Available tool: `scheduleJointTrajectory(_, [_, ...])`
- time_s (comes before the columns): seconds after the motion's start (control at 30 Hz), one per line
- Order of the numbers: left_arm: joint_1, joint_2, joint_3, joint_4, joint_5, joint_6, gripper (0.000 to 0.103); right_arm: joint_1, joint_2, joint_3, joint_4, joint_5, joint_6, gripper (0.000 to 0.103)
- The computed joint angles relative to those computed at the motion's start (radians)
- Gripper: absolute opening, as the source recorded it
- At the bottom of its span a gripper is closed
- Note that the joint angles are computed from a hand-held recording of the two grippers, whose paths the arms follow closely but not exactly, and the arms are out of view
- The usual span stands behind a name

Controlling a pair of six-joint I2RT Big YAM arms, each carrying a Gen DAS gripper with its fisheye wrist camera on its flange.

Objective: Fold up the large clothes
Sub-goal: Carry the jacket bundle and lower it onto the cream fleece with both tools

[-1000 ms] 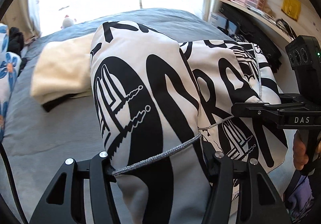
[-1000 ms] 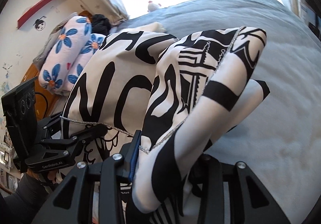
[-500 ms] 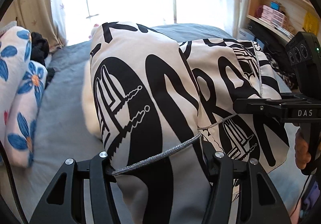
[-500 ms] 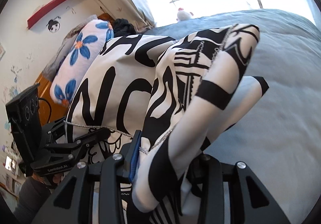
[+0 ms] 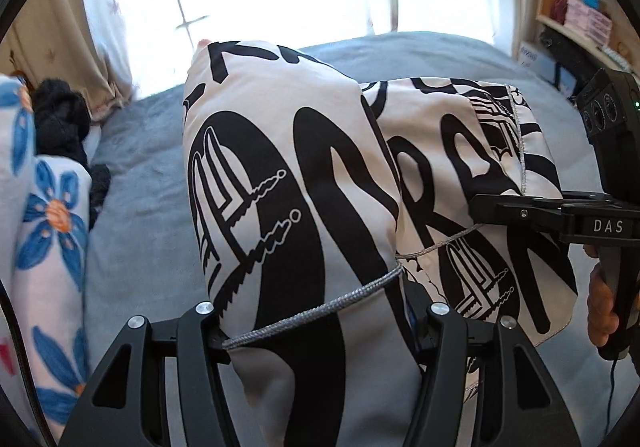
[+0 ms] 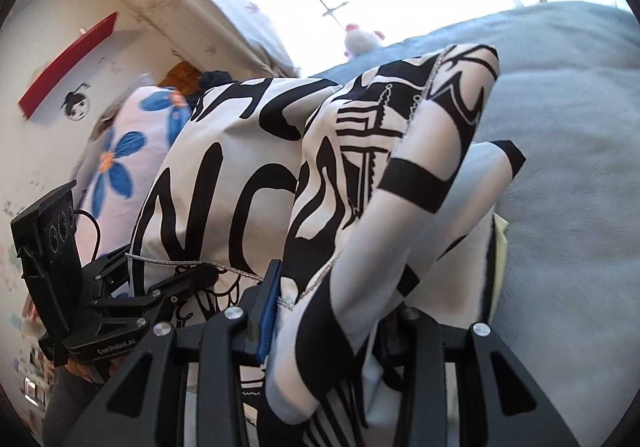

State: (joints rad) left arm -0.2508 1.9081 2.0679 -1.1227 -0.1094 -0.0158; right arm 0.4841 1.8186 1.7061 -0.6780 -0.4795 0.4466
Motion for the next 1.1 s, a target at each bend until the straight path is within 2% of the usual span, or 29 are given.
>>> scheduleJointTrajectory(0.03, [0.011,0.01,-0.018,0.025,0.001,-0.005,0.066,0.0,0.018,-0.001,0.01,0.019,-0.005,0.039])
scheduleJointTrajectory(0.1, [0.049,-0.009,-0.095,0.121,0.068,-0.04,0.078,0.004,0.056,0.016,0.006,0.083,-0.033,0.042])
scheduleJointTrajectory(0.17, [0.072,-0.041,-0.17,0.189,0.115,-0.065,0.087,-0.013,0.061,-0.006,0.046,0.023,-0.018,0.049])
scheduleJointTrajectory(0.23, [0.072,-0.065,-0.219,0.236,0.099,-0.055,0.088,-0.015,0.051,-0.011,0.036,0.013,-0.045,0.052])
scheduleJointTrajectory(0.33, [0.064,-0.089,-0.249,0.245,0.065,-0.057,0.089,0.0,0.026,0.007,-0.055,0.091,-0.123,0.058])
scheduleJointTrajectory(0.43, [0.045,-0.109,-0.245,0.205,-0.013,-0.072,0.088,0.01,-0.023,-0.004,-0.12,0.162,-0.177,0.058])
scheduleJointTrajectory(0.47, [0.029,-0.132,-0.261,0.202,-0.047,-0.082,0.086,0.012,-0.052,-0.023,-0.125,0.188,-0.189,0.058])
scheduleJointTrajectory(0.53, [-0.001,-0.182,-0.304,0.232,-0.116,-0.062,0.074,0.019,-0.107,-0.068,-0.104,0.219,-0.195,0.058])
scheduleJointTrajectory(0.6, [-0.012,-0.217,-0.326,0.238,-0.138,-0.04,0.045,0.017,-0.161,-0.12,-0.077,0.231,-0.193,0.058])
scheduleJointTrajectory(0.63, [-0.019,-0.231,-0.329,0.228,-0.14,-0.038,0.036,0.017,-0.192,-0.147,-0.066,0.229,-0.178,0.058])
scheduleJointTrajectory(0.67, [-0.025,-0.245,-0.332,0.219,-0.13,-0.042,0.015,0.023,-0.202,-0.151,-0.064,0.245,-0.168,0.058])
scheduleJointTrajectory(0.7, [-0.035,-0.256,-0.334,0.211,-0.133,-0.059,0.009,0.029,-0.223,-0.17,-0.058,0.269,-0.172,0.058])
scheduleJointTrajectory(0.8, [-0.057,-0.28,-0.351,0.226,-0.118,-0.078,0.009,0.062,-0.232,-0.173,-0.061,0.308,-0.203,0.058])
scheduleJointTrajectory(0.83, [-0.069,-0.277,-0.352,0.227,-0.139,-0.072,0.009,0.075,-0.216,-0.155,-0.071,0.318,-0.208,0.058])
scheduleJointTrajectory(0.93, [-0.091,-0.228,-0.31,0.151,-0.205,-0.085,0.009,0.093,-0.195,-0.144,-0.07,0.307,-0.211,0.058])
scheduleJointTrajectory(1.0, [-0.084,-0.197,-0.29,0.101,-0.233,-0.111,0.009,0.105,-0.161,-0.123,-0.085,0.361,-0.213,0.058])
scheduleJointTrajectory(1.03, [-0.084,-0.191,-0.291,0.097,-0.246,-0.12,0.009,0.106,-0.133,-0.101,-0.12,0.406,-0.211,0.058])
scheduleJointTrajectory(1.1, [-0.07,-0.173,-0.287,0.075,-0.253,-0.14,0.008,0.092,-0.097,-0.081,-0.15,0.403,-0.198,0.055])
